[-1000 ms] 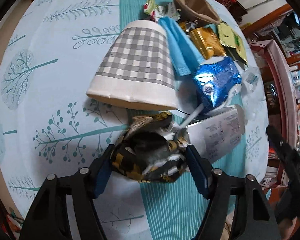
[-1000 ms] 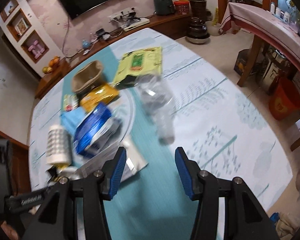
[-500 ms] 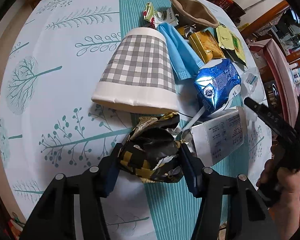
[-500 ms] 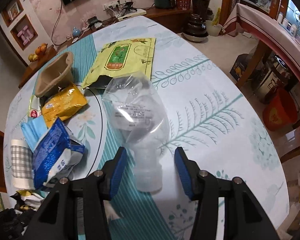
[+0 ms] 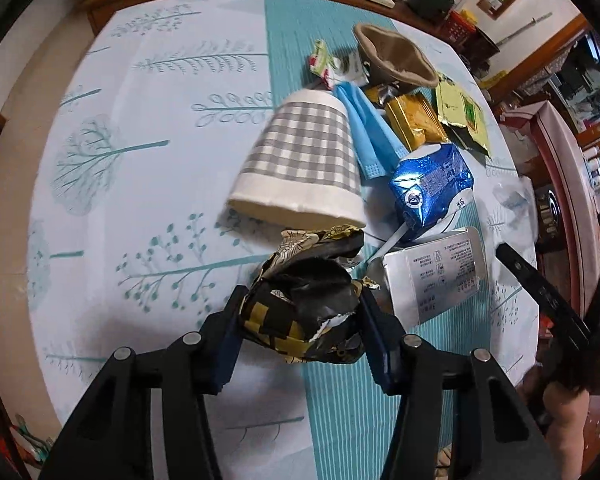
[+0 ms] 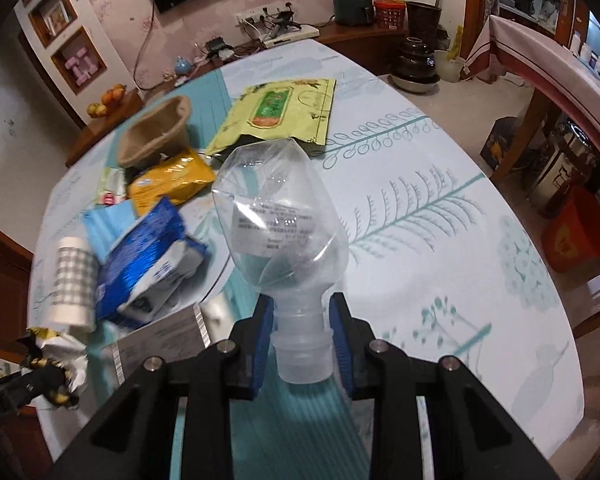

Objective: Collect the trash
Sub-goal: 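Grasp the black-gold foil wrapper with the left gripper while the right grasps the plastic bottle, then carry the foil wrapper and bottle over the black bin and open both grippers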

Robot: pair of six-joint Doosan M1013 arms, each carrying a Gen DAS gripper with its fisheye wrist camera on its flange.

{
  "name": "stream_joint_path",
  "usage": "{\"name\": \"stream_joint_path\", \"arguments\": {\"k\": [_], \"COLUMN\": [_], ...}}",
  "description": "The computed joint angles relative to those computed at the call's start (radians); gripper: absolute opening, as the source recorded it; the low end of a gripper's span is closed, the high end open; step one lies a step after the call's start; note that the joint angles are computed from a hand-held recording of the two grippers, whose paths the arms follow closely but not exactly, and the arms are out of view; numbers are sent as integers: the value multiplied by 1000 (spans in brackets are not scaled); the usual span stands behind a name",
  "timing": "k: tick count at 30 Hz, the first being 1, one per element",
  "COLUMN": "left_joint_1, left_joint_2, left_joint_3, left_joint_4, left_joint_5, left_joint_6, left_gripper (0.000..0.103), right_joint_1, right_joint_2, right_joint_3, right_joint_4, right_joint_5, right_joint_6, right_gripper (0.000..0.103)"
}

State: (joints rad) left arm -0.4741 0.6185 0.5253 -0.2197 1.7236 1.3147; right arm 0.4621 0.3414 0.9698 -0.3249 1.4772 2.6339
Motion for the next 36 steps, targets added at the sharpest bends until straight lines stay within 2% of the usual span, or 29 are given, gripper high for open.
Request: {"name": "stream_joint_path", "arguments": {"k": [10,16,24,28,32,36], "left_joint_1": [-3,-35,-122,-172,-225,-272], "left_joint_2": [-122,-214,-363,-435,-494,-534], "left_joint_3": [152,257,425,507,571,612], "left_joint_4": [49,83,150,178,213,231], "left_joint_5": [-84,-163,-276,-310,-327,-307], "left_joint_6": [-45,-89,-191,-247,-300,-315], "left_gripper": [51,51,51,51,51,51], "right_joint_1": [69,110,173,207,233,260], "right_joint_2": [-91,-164,-263,-318,-356,-386], "right_joint_3": [51,111,189,236,273,307], "right_joint_4": [-37,-46,-41,-24,13,45], "right_joint_5": [-55,-96,-145,-169,-174,-172], "right_joint_6": [48,56,16,-9,-39,-45], "right_gripper": [28,28,28,28,28,28]}}
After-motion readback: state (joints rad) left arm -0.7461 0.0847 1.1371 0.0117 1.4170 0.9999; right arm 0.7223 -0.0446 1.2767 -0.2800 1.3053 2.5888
